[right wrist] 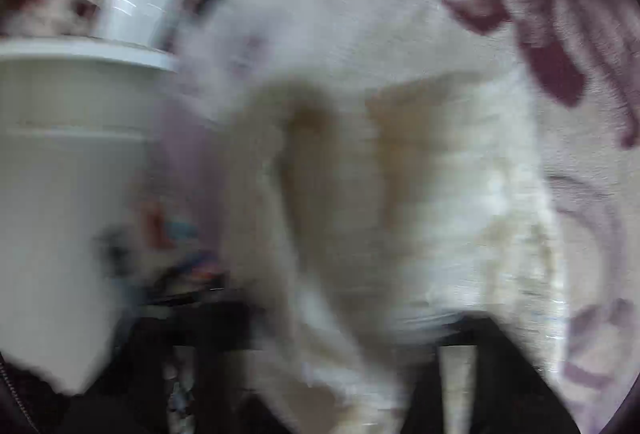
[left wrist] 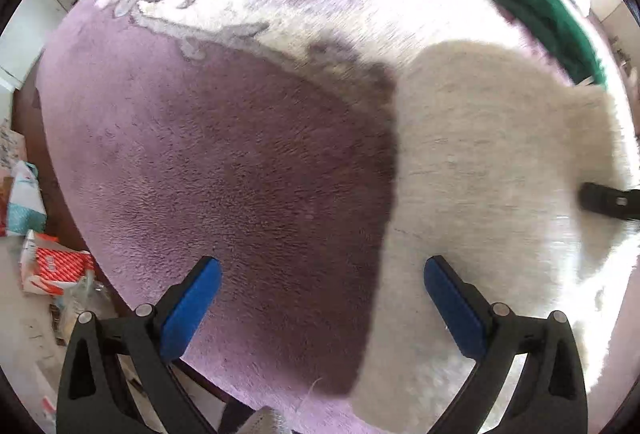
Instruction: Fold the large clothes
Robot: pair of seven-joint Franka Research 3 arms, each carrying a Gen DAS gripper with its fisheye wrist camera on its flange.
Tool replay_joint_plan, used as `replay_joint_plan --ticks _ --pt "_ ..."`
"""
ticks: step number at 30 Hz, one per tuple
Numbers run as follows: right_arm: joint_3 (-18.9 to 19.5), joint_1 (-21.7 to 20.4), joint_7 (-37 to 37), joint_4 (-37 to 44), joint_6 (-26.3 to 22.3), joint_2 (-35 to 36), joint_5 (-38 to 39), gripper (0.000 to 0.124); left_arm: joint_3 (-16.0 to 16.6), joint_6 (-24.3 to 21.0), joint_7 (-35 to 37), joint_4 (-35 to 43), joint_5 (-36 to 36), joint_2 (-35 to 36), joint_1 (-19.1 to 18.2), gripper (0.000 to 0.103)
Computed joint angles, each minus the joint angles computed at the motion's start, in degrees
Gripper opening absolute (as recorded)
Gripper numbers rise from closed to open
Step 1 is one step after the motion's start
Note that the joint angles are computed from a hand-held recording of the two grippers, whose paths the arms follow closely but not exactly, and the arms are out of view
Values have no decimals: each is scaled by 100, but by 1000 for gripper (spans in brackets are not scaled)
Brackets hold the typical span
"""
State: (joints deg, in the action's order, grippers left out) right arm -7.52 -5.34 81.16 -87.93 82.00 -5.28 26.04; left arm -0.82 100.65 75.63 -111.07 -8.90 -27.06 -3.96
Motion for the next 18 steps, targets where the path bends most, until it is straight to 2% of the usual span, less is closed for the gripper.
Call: replay_joint_plan --ticks 4,6,8,10,11,14,18 --pt "-173 -171 455 1054 -412 317 202 16 213 -90 191 406 -307 -64 -18 103" --pt "-187 -273 565 1438 -465 560 -156 16 199 -18 299 506 -348 8 -38 103" --pt "-154 -321 531 1484 -439 841 -577 17 113 -85 379 492 -374 76 -102 103" --pt "-216 -509 685 1381 -572 1109 -269 22 -62 -94 391 429 -156 105 -110 103" --pt "-244 -645 702 1428 -834 1282 35 29 -127 -97 429 392 -1 123 -110 103" --pt "-274 -1031 657 1241 -1340 1298 898 41 -67 -135 470 105 -42 -6 -132 103" --pt "-291 -1136 -33 673 -1998 794 655 63 -46 -221 451 -104 -285 -188 -228 103"
